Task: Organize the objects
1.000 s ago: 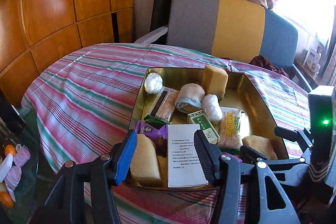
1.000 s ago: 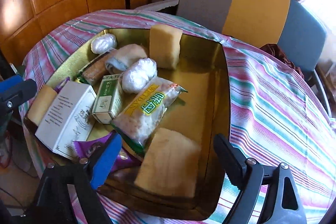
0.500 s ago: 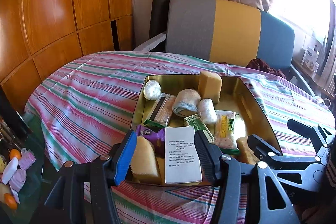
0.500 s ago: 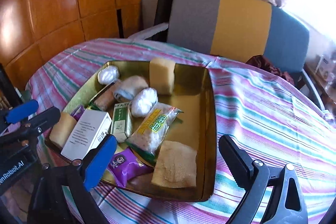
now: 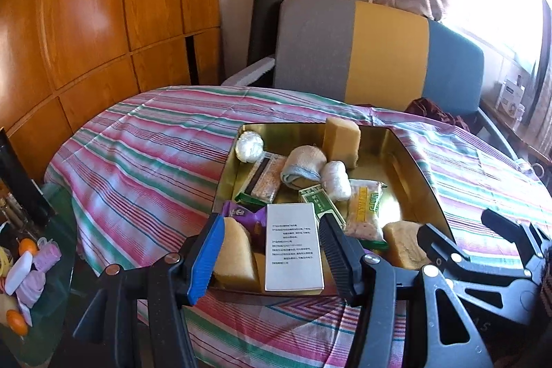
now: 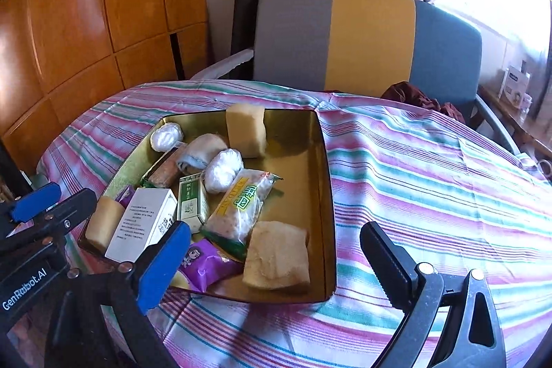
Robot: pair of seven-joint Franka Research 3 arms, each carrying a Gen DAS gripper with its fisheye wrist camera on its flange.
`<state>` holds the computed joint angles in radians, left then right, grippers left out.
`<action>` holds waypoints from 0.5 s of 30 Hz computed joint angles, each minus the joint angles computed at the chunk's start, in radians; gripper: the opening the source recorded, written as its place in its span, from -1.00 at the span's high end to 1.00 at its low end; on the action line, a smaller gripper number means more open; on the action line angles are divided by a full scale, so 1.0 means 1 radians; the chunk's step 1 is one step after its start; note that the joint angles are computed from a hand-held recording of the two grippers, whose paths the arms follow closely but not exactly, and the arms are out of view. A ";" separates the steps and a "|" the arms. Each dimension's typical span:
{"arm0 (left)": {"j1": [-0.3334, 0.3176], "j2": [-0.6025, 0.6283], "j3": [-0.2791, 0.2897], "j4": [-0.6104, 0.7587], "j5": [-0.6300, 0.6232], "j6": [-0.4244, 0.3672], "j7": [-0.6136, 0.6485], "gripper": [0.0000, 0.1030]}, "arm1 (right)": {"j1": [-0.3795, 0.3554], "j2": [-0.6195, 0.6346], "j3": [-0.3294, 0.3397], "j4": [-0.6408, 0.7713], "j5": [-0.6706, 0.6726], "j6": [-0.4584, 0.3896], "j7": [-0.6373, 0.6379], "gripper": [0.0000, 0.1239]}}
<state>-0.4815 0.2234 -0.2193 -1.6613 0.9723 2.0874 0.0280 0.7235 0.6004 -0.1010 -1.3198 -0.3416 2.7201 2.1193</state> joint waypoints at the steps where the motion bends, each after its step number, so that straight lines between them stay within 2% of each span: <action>1: 0.002 -0.001 0.000 -0.002 -0.007 0.005 -0.005 -0.12 | 0.000 -0.004 0.000 -0.007 0.002 0.002 0.003 -0.60; 5: 0.014 -0.013 -0.001 -0.022 -0.017 0.056 -0.004 -0.12 | -0.002 -0.009 0.006 -0.019 0.006 0.009 -0.002 -0.60; 7: 0.026 -0.025 -0.001 -0.045 -0.018 0.119 0.002 0.09 | -0.001 -0.009 0.006 -0.019 0.006 0.008 -0.006 -0.60; 9: 0.042 -0.039 0.003 -0.074 -0.021 0.189 -0.021 0.10 | 0.000 -0.007 0.006 -0.017 0.005 0.008 -0.013 -0.60; 12: 0.050 -0.042 0.006 -0.086 -0.011 0.205 -0.033 0.10 | -0.008 0.001 0.019 -0.005 0.017 -0.005 -0.038 -0.60; 15: 0.048 -0.030 0.005 -0.073 -0.015 0.152 -0.017 0.10 | -0.008 0.003 0.021 -0.003 0.027 -0.008 -0.049 -0.60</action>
<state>-0.4335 0.1934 -0.2141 -1.7344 0.9575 2.2390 0.0105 0.7150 0.6038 -0.0798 -1.3223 -0.3144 2.7122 2.0707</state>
